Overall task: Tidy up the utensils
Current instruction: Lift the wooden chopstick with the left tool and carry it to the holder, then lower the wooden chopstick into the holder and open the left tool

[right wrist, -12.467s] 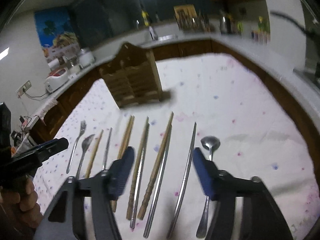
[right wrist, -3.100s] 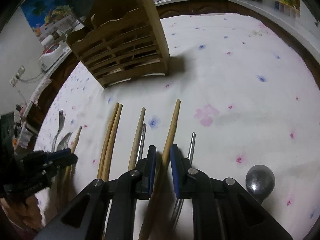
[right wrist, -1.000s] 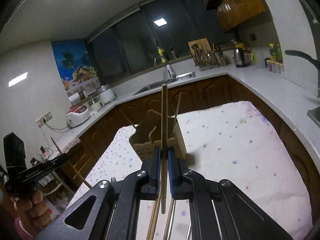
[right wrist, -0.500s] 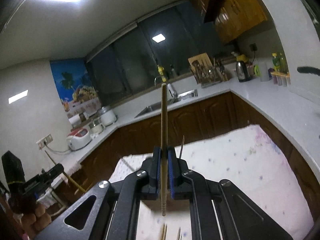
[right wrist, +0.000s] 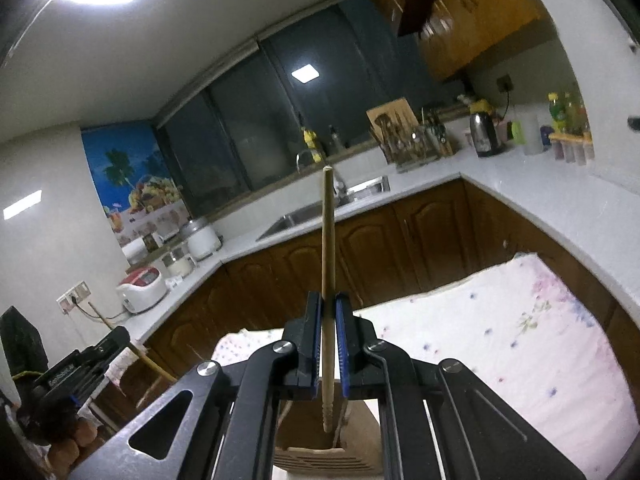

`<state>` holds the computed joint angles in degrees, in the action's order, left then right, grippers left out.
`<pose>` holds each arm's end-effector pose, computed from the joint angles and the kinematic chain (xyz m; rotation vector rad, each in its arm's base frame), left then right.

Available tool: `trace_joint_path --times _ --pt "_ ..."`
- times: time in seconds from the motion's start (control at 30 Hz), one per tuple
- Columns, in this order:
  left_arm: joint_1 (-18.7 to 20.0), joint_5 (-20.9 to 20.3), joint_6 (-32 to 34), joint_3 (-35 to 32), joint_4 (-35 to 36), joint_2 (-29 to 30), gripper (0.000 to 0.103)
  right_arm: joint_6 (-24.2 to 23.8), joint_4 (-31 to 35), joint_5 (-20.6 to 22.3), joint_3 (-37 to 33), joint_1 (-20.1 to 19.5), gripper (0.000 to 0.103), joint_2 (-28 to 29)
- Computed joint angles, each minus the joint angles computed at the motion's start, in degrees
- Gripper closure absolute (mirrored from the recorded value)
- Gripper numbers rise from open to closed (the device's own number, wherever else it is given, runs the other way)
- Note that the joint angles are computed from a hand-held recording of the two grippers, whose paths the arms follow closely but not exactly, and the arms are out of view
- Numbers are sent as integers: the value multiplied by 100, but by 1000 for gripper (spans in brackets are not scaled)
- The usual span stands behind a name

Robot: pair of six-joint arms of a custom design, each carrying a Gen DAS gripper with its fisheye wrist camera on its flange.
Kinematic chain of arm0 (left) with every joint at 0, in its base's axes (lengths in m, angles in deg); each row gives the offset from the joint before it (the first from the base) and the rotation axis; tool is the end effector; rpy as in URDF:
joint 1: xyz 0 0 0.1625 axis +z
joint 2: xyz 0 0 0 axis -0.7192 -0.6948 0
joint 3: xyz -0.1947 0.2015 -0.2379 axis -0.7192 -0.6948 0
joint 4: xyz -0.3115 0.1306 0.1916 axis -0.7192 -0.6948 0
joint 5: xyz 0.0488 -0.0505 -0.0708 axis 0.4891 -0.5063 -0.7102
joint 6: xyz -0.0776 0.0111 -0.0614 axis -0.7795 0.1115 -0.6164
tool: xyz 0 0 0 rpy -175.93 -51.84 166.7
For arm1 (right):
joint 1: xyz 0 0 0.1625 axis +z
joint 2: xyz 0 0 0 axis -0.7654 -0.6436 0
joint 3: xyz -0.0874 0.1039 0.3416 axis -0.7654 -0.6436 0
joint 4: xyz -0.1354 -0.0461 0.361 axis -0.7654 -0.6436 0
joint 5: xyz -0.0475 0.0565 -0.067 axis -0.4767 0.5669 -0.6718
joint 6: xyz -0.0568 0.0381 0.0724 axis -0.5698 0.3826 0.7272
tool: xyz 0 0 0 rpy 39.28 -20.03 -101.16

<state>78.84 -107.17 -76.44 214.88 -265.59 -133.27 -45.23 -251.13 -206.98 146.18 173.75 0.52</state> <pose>-0.1720 -0.3520 0.2792 0.6084 2.4993 -1.5280 0.2879 -0.3003 0.2243 0.2880 -2.3708 1.5723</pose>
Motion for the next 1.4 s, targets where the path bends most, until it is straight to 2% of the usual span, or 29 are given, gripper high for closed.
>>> trace_joint_path --times 0.17,0.33,0.5,0.63,0.7,1.1,1.23,1.27,1.33,1.37,1.4 --pt "415 -162 189 -181 -755 1056 98 173 -131 252 179 -399 96 212" --pt "689 -293 255 -497 -672 1439 98 297 -191 434 299 -624 95 390" --pt "718 -306 138 -573 -282 1424 98 236 5 366 187 -573 95 489" --pt "623 -241 22 -488 -19 1182 98 238 472 225 80 -520 95 457" --pt "624 -246 -8 -506 97 1147 97 332 790 302 74 -578 95 392" --pt "546 -144 -70 -531 412 1031 97 418 771 335 88 -607 95 410" --pt "508 -98 -120 -577 659 986 97 418 731 568 165 -693 88 333" --pt "483 -60 -172 -575 793 916 93 393 658 648 203 -713 85 304" --pt "416 6 -242 -520 881 777 80 334 495 664 251 -669 73 290" --pt "357 73 -321 -473 925 677 65 318 363 637 302 -621 67 266" --pt "306 102 -399 -427 929 595 53 321 264 636 347 -590 55 239"
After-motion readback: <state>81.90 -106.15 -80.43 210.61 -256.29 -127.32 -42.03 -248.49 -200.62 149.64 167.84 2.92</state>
